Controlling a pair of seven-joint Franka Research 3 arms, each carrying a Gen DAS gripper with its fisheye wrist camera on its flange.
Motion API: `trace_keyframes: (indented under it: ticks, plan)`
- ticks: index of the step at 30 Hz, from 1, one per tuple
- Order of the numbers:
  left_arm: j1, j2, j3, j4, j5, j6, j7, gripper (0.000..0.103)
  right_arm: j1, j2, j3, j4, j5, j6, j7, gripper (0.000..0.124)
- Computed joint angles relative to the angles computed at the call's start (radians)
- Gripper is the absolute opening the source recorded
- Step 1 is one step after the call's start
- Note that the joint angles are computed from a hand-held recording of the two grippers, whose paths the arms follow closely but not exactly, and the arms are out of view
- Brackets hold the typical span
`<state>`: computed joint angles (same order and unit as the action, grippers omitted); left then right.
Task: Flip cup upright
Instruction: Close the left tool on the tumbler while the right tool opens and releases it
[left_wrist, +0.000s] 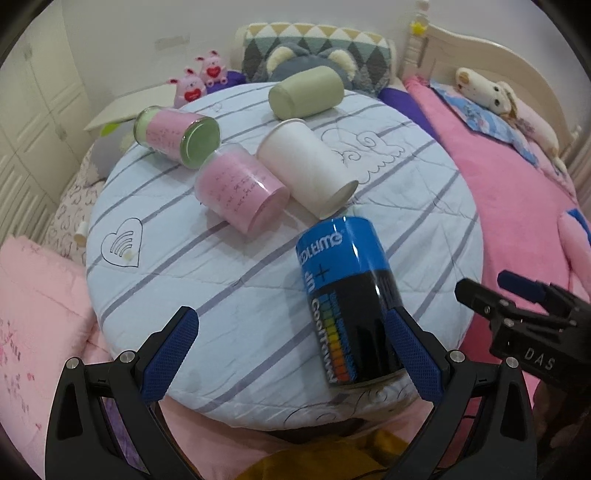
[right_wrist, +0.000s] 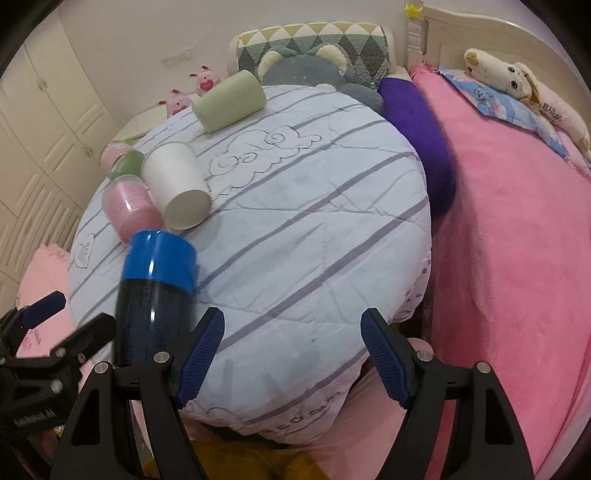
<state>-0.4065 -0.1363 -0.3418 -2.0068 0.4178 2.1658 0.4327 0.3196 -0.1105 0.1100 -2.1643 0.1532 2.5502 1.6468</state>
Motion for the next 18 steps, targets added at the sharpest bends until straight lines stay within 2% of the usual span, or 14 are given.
trace_keyframes:
  ticks: [6,12,15,18]
  plan:
    - [-0.006,0.107,0.003,0.127,-0.009,-0.097,-0.017,0.102,-0.010,0.068,-0.023,0.056,0.051,-0.007,-0.114,0.078]
    - [-0.019,0.186,0.019,0.220,-0.015,-0.161,-0.021,0.102,-0.020,0.132,-0.032,0.121,0.152,-0.036,-0.265,0.078]
    - [-0.025,0.210,0.026,0.252,-0.020,-0.187,-0.015,0.102,-0.022,0.154,-0.031,0.137,0.157,-0.027,-0.294,0.078]
    - [-0.021,0.227,0.036,0.270,-0.057,-0.181,-0.008,0.102,-0.029,0.175,-0.029,0.158,0.217,-0.046,-0.357,0.078]
